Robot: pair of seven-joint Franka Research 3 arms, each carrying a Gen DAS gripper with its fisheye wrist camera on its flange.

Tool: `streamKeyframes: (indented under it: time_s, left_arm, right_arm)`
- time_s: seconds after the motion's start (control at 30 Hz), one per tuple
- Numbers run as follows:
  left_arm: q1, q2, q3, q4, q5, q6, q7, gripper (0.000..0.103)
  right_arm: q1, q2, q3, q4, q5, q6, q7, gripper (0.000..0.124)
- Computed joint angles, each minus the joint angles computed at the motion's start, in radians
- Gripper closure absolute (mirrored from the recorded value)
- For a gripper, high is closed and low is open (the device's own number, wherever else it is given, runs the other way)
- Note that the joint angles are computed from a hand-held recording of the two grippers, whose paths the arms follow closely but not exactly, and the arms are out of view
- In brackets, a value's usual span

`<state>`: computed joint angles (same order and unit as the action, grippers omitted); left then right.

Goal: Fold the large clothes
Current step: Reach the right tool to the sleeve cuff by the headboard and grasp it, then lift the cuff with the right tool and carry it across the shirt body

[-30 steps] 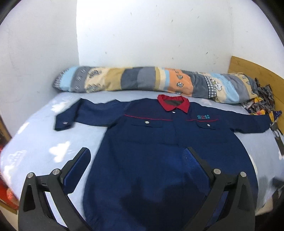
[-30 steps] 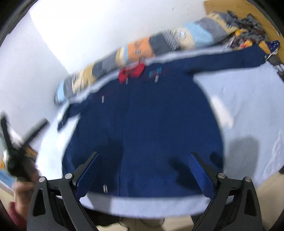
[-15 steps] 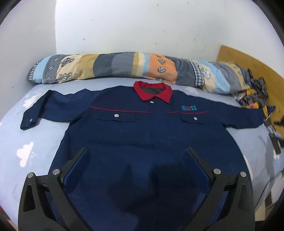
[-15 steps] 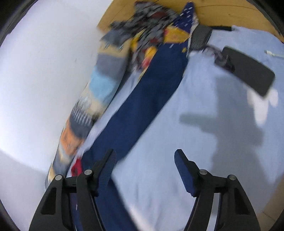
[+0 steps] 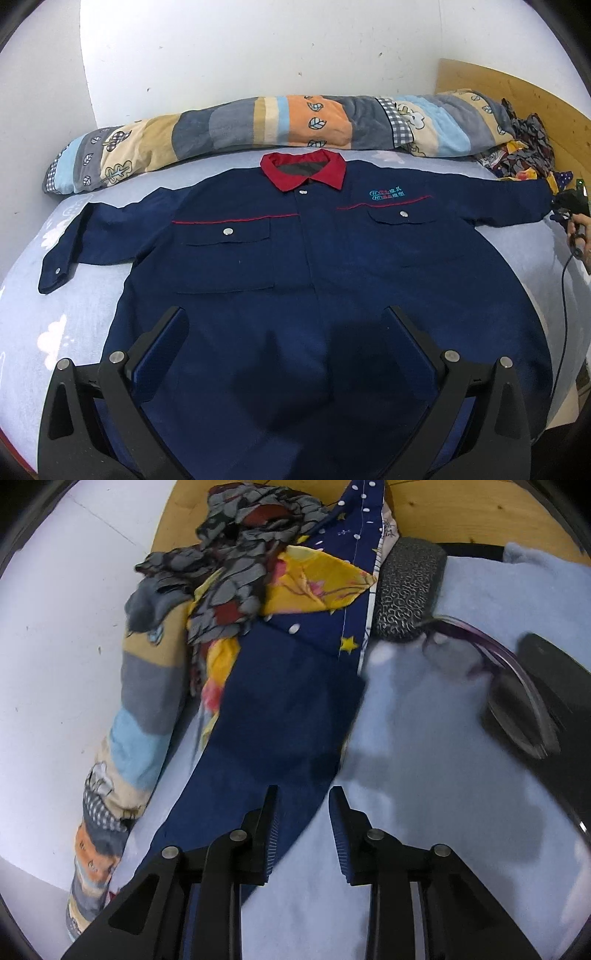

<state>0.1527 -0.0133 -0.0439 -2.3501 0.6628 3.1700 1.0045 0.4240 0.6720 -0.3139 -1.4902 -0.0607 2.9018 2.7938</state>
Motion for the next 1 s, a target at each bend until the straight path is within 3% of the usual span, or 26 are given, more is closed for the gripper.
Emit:
streamKeyframes:
  time_s: [0.1,0.17,0.23,0.3,0.37,0.4,0.47,0.57,0.63,0.7,0.8,0.87,0.93,1.0]
  left_arm:
    - [-0.010,0.004,0.001,-0.007,-0.104,0.003,0.077,0.000]
    - [-0.012,0.008,0.001,-0.007,-0.132,0.002,0.096,0.000]
    - [-0.010,0.012,0.003,-0.002,-0.101,-0.001,0.066,0.000]
    - [-0.013,0.018,0.003,0.002,-0.093,-0.009,0.061,0.000]
    - [-0.018,0.021,0.002,0.005,-0.102,-0.021,0.072,0.000]
    - [-0.021,0.020,-0.002,0.001,-0.143,-0.019,0.112,0.000]
    - [-0.022,0.016,0.003,-0.001,-0.114,-0.011,0.091,0.000]
    - [-0.021,0.005,0.003,-0.012,-0.116,0.005,0.095,0.000]
    - [-0.035,-0.004,0.002,-0.029,-0.227,0.015,0.194,0.000]
    - [-0.020,-0.012,-0.006,-0.033,-0.184,0.021,0.157,0.000]
    - [-0.067,-0.026,0.019,-0.051,-0.345,0.035,0.289,0.000]
    - [-0.062,-0.033,0.015,-0.057,-0.357,0.047,0.298,0.000]
    - [-0.003,-0.042,-0.026,-0.060,-0.278,0.060,0.226,0.000]
    - [-0.059,-0.053,0.023,-0.073,-0.351,0.063,0.291,0.000]
  right_arm:
    - [-0.016,0.045,-0.007,0.060,-0.009,-0.018,-0.013,0.094]
    - [-0.028,0.082,-0.011,0.121,-0.012,-0.072,-0.016,0.092]
    - [-0.043,0.100,0.000,0.147,-0.017,-0.082,-0.019,0.081]
    - [-0.052,0.119,0.007,0.166,-0.019,-0.072,-0.018,0.080]
    - [-0.025,0.112,-0.025,0.152,-0.041,-0.060,-0.001,0.106]
    - [-0.007,0.100,-0.044,0.133,-0.056,-0.049,0.013,0.110]
    - [0.047,0.075,-0.102,0.108,-0.099,-0.058,0.059,0.111]
    - [0.084,0.039,-0.126,0.103,-0.171,-0.095,0.071,0.112]
    - [0.079,0.015,-0.106,0.118,-0.207,-0.144,0.056,0.112]
    - [0.075,-0.016,-0.091,0.106,-0.242,-0.143,0.063,0.112]
    - [0.077,-0.047,-0.077,0.104,-0.301,-0.152,0.077,0.112]
    - [0.072,-0.056,-0.054,0.119,-0.325,-0.143,0.083,0.112]
    - [0.073,-0.039,-0.036,0.166,-0.339,-0.160,0.091,0.112]
    - [0.066,-0.033,0.000,0.235,-0.332,-0.189,0.071,0.112]
